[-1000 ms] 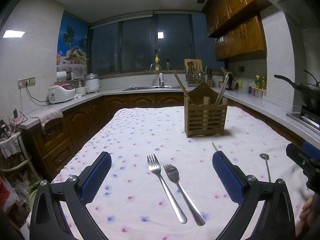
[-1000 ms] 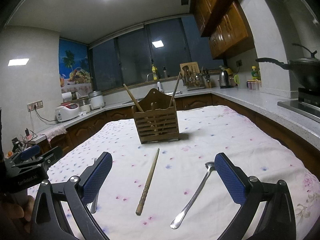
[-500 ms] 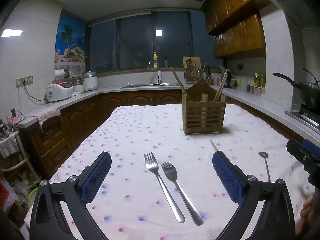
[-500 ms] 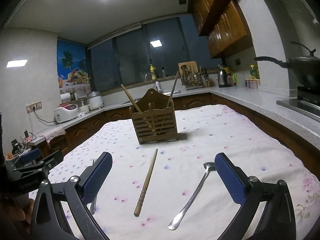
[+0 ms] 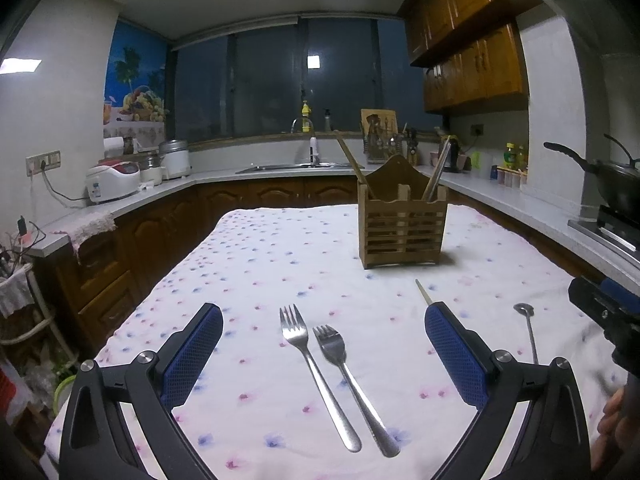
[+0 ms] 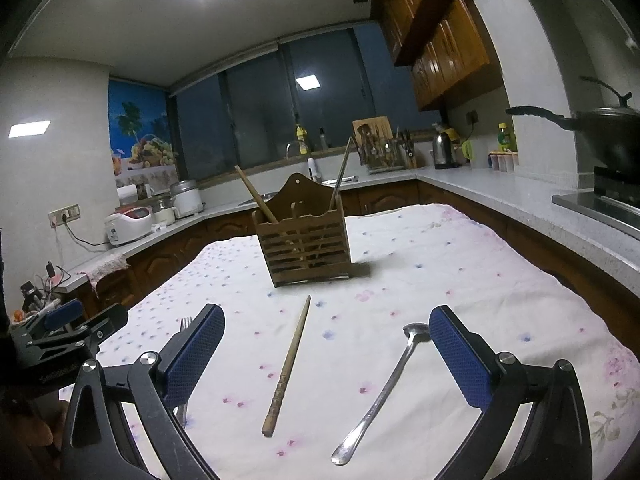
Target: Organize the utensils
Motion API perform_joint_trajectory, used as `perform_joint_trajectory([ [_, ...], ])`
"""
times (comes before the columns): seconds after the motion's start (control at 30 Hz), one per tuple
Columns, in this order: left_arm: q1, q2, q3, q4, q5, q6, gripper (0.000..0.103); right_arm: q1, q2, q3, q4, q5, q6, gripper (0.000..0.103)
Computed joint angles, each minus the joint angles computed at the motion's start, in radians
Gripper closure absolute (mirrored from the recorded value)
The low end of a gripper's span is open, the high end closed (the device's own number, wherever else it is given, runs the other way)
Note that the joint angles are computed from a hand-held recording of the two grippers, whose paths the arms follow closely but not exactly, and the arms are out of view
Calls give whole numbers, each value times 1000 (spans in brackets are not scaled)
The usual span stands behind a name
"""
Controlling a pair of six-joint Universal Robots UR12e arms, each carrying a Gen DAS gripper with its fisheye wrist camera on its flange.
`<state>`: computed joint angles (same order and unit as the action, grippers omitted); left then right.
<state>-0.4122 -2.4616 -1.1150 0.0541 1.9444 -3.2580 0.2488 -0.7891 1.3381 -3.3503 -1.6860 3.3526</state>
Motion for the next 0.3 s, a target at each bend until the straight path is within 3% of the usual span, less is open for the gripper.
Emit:
perform_joint_trajectory([
  [0.3, -4, -6, 16, -17, -14, 5, 1, -9, 3, -12, 34, 9, 25, 0],
])
